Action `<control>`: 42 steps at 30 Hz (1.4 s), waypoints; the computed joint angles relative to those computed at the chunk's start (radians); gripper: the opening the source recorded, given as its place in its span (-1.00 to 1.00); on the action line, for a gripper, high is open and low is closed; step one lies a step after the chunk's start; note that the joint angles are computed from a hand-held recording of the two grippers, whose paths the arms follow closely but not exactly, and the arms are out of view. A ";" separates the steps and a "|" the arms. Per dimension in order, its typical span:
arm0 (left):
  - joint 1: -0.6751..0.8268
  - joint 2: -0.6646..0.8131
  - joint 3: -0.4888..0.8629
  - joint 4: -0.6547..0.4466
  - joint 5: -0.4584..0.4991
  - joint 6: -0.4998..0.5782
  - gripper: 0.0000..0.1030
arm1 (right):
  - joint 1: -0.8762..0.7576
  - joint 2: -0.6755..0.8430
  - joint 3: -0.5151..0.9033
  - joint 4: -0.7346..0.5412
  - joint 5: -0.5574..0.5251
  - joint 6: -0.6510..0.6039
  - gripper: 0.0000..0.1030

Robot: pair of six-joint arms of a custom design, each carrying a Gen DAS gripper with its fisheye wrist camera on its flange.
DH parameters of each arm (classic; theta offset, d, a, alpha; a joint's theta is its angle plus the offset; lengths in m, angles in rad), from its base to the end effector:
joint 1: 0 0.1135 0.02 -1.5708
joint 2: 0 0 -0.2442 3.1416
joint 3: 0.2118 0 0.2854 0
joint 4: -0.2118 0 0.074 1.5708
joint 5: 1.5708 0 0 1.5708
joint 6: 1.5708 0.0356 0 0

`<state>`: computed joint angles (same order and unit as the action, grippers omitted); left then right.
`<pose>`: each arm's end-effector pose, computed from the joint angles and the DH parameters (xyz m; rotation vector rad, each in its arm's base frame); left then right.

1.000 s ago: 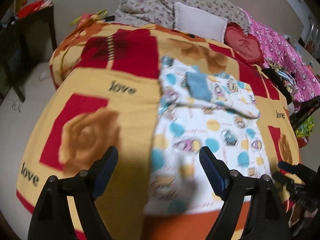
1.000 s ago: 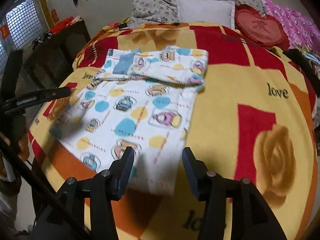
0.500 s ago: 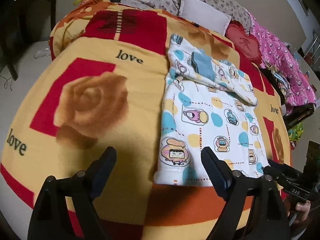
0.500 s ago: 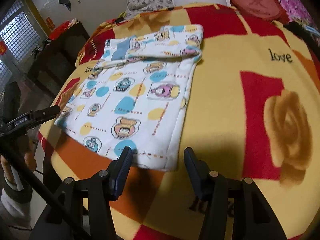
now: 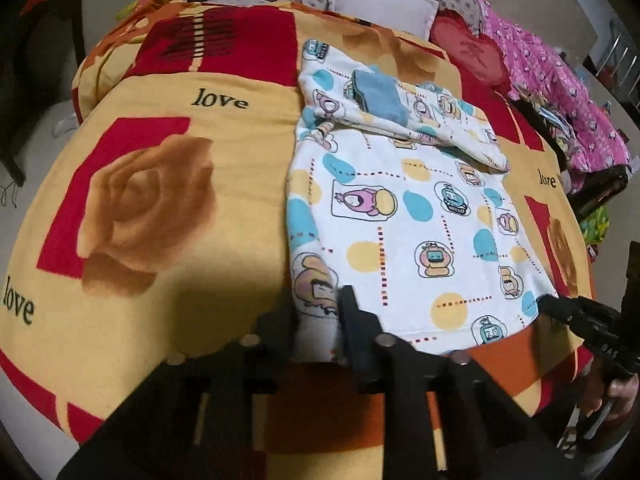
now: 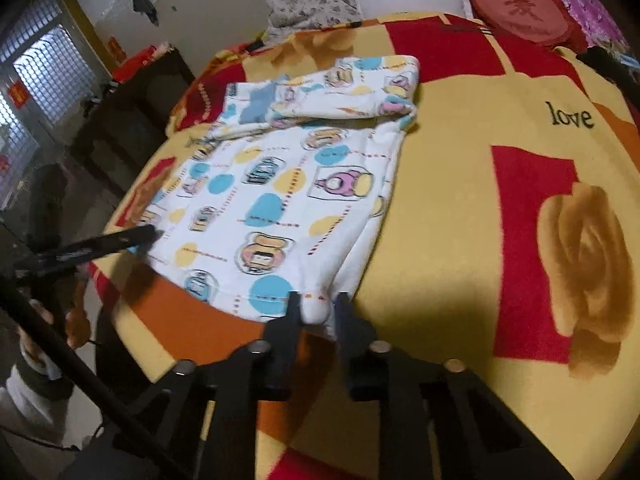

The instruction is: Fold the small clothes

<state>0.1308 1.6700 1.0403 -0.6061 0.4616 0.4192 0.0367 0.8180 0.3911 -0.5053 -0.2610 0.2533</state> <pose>0.3390 0.0286 0.1407 0.4865 2.6155 -0.4792 0.1960 0.0164 0.1438 0.1631 2.5083 0.4461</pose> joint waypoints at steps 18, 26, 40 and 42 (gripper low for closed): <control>-0.044 0.419 0.776 -0.339 0.211 -0.149 -0.76 | -0.319 0.390 0.330 0.303 -0.450 0.116 -0.75; -0.145 0.913 1.454 -0.487 0.078 -0.327 -0.66 | -0.343 0.890 0.687 0.385 -0.368 0.233 -0.76; -0.089 0.602 1.038 -0.278 0.015 -0.198 0.47 | -0.345 0.734 0.632 0.217 -0.122 0.008 -0.03; -0.101 0.567 0.966 -0.271 -0.016 -0.154 0.48 | -0.312 0.702 0.611 0.184 -0.113 -0.056 -0.03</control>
<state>0.0301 2.2367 2.0065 -0.8772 0.4455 0.2656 -0.2757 1.5200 1.0017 -0.3212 -0.3741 0.1978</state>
